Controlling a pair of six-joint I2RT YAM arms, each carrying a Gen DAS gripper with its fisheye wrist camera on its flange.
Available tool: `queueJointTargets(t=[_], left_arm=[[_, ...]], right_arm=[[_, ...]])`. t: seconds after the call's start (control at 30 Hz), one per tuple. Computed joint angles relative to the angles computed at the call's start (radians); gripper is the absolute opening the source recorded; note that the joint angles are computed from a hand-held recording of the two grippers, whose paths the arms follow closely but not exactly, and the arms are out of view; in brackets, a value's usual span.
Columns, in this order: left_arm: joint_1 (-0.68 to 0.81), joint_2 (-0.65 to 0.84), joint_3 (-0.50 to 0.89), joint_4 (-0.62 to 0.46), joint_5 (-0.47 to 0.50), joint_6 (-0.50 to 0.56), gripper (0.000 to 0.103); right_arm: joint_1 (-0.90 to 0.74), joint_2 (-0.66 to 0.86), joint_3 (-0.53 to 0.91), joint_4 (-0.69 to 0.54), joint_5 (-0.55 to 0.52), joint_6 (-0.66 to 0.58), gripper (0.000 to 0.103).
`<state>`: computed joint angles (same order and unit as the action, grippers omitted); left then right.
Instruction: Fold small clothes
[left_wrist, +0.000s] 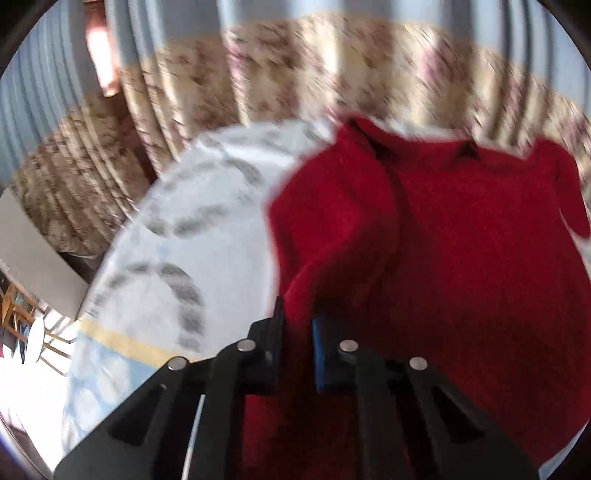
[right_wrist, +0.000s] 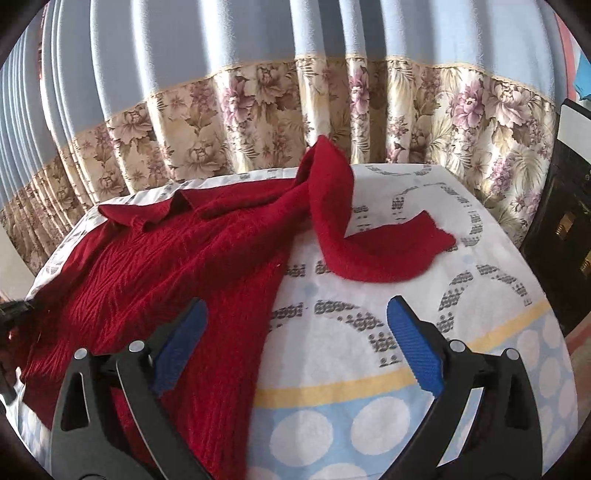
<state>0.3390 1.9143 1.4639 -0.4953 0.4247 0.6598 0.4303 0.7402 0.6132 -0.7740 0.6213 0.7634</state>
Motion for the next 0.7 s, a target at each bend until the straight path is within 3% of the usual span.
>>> queueJointTargets(t=[0.13,0.2,0.27,0.33,0.37,0.47,0.5,0.57,0.7], left_arm=[[0.014,0.116,0.221,0.020,-0.062,-0.116,0.012],[0.005,0.210,0.344,0.062,-0.167,-0.172,0.013],[-0.001,0.348,0.539,0.034,-0.298,-0.237,0.026],[-0.003,0.442,0.686,-0.005,-0.400,-0.281,0.071],[0.001,0.453,0.707,0.012,-0.423,-0.303,0.074],[0.011,0.391,0.634,0.056,-0.372,-0.325,0.079],[0.012,0.360,0.602,0.055,-0.315,-0.323,0.079],[-0.004,0.292,0.531,0.010,-0.183,-0.285,0.083],[-0.108,0.218,0.418,-0.043,-0.110,-0.224,0.083]], right_arm=[[-0.104,0.014,0.014,0.041,-0.043,-0.089,0.097],[-0.158,0.031,0.020,0.073,-0.069,-0.131,0.097],[-0.204,0.065,0.028,0.118,-0.096,-0.165,0.097],[-0.234,0.100,0.039,0.156,-0.125,-0.192,0.097],[-0.245,0.125,0.049,0.180,-0.137,-0.209,0.097],[-0.246,0.200,0.082,0.234,-0.152,-0.239,0.097],[-0.248,0.232,0.095,0.256,-0.162,-0.252,0.097],[-0.251,0.309,0.129,0.299,-0.179,-0.278,0.097],[-0.245,0.492,0.221,0.367,-0.192,-0.319,0.097]])
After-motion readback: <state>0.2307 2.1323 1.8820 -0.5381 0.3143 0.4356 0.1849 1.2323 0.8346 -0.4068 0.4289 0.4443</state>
